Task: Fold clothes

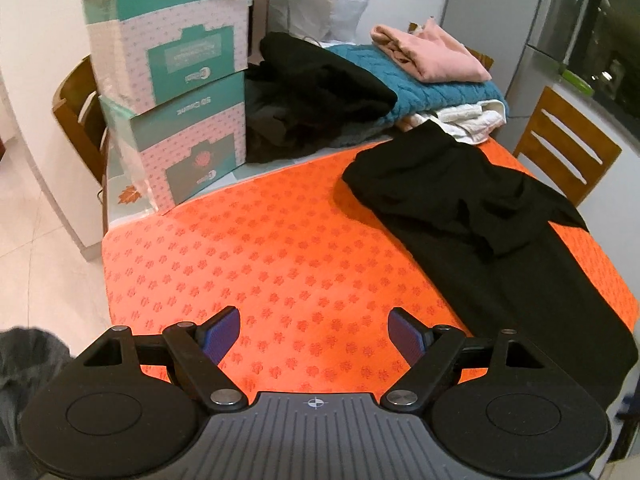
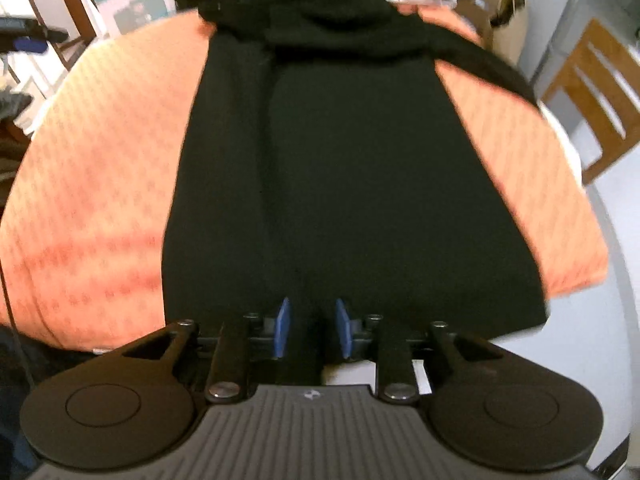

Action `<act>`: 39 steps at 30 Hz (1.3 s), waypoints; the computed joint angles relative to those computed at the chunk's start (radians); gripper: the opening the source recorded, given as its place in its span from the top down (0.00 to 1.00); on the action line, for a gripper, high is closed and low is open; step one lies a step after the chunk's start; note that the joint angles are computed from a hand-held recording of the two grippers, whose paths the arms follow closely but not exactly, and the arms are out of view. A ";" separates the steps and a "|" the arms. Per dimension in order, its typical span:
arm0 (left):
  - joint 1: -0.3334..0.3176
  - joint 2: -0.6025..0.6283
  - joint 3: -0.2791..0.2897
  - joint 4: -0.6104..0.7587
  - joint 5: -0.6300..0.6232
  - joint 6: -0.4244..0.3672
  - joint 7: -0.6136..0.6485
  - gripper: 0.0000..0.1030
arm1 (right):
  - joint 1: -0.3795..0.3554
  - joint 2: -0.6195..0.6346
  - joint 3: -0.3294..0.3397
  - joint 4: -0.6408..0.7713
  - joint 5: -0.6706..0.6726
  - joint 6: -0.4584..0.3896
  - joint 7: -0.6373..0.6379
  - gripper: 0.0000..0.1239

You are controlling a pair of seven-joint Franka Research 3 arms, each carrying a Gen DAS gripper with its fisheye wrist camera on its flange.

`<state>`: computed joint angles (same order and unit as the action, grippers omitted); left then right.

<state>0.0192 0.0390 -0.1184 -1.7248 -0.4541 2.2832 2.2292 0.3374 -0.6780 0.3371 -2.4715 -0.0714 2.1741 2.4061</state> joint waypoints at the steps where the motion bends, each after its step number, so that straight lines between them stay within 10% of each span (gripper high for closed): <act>1: -0.003 0.015 -0.003 0.017 0.011 -0.003 0.000 0.20 | -0.009 0.008 -0.007 0.020 -0.014 0.001 -0.015 0.74; 19: -0.034 0.230 -0.092 0.243 0.198 -0.013 -0.172 0.19 | -0.077 0.527 -0.186 0.470 -0.039 0.306 -0.537 0.64; 39: -0.026 0.239 -0.096 0.183 0.208 0.059 -0.224 0.16 | 0.026 1.198 -0.301 1.280 0.024 0.102 -1.009 0.62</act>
